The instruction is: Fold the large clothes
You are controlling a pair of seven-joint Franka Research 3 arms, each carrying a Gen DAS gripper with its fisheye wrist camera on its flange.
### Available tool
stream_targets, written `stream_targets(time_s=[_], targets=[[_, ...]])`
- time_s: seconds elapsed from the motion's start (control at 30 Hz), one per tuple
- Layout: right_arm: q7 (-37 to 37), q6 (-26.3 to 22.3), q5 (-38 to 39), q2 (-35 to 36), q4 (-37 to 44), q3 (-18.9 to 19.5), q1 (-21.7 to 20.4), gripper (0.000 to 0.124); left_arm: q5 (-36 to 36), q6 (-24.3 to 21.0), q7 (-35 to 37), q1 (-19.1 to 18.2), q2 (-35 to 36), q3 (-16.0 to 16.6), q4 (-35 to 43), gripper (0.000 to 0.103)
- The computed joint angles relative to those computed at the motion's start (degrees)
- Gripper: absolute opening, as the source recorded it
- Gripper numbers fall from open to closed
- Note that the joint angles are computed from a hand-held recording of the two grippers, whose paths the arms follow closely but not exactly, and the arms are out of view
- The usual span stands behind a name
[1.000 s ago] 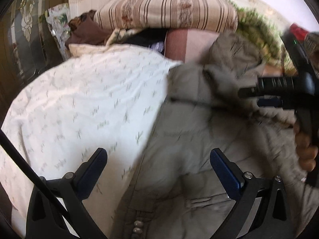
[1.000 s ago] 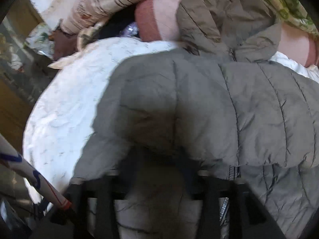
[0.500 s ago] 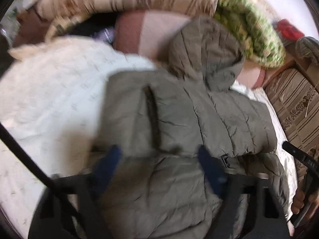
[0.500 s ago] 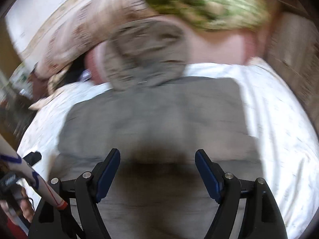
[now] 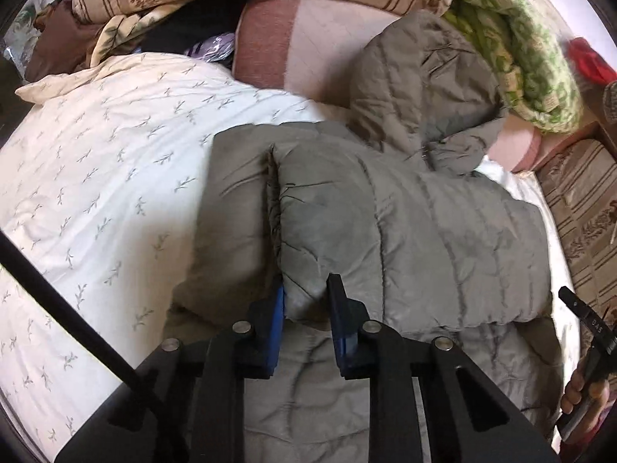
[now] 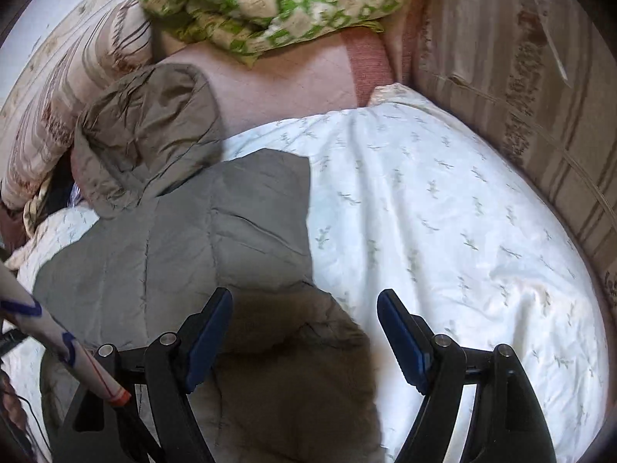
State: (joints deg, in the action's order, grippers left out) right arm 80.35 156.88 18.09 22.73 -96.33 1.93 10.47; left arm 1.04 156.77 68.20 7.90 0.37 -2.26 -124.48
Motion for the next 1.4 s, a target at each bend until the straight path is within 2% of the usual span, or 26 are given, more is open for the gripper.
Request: stream_targets(time_s=[0.13,0.3,0.4,0.47,0.6,0.73,0.9,1.17,1.4], targets=[[0.23,-1.41,-2.71,2.22,2.24,-0.12,2.29,0.082,2.44,0.06,-2.45,0.19,1.80,0.13,0.03,0.025],[5.00,-2.82,-8.73,5.23,4.92,-3.05,6.10,0.083,14.45,-0.76,-11.13,-0.49,0.17,0.20,-0.87,0.035],[6.44,-3.51,-10.44,5.66,5.85,-3.30,6.27,0.083,24.17,-2.27,-16.12,-0.57,-4.76,-0.60,-3.63,0.037],[5.99,-2.62,-10.04,4.01,4.19,-2.56,5.53,0.083,32.92,-3.22,-22.18,0.29,-10.27,-2.28,-7.01,0.044],[3.06,1.13,-7.89,-2.11,-2.76,-0.85,3.81,0.083,40.48,-5.28,-28.44,1.15,-19.85,-5.51,-12.55,0.047],[-1.56,3.69,-3.84,-9.27,-10.67,0.90,1.92,0.083,40.55,-6.52,-30.31,0.23,-28.69,-6.94,-17.58,0.049],[-9.61,4.88,4.73,-19.24,-20.71,2.20,0.66,0.083,38.03,-8.98,-30.72,-1.17,-38.69,-8.26,-22.61,0.050],[-18.96,3.52,13.65,-33.80,-33.17,-0.85,3.13,0.083,35.63,-15.67,-30.32,-3.06,-52.99,-10.43,-27.67,0.051],[-21.53,2.67,15.21,-43.58,-39.39,-3.36,3.99,0.085,36.31,-21.67,-29.64,-3.75,-63.66,-11.45,-29.55,0.057]])
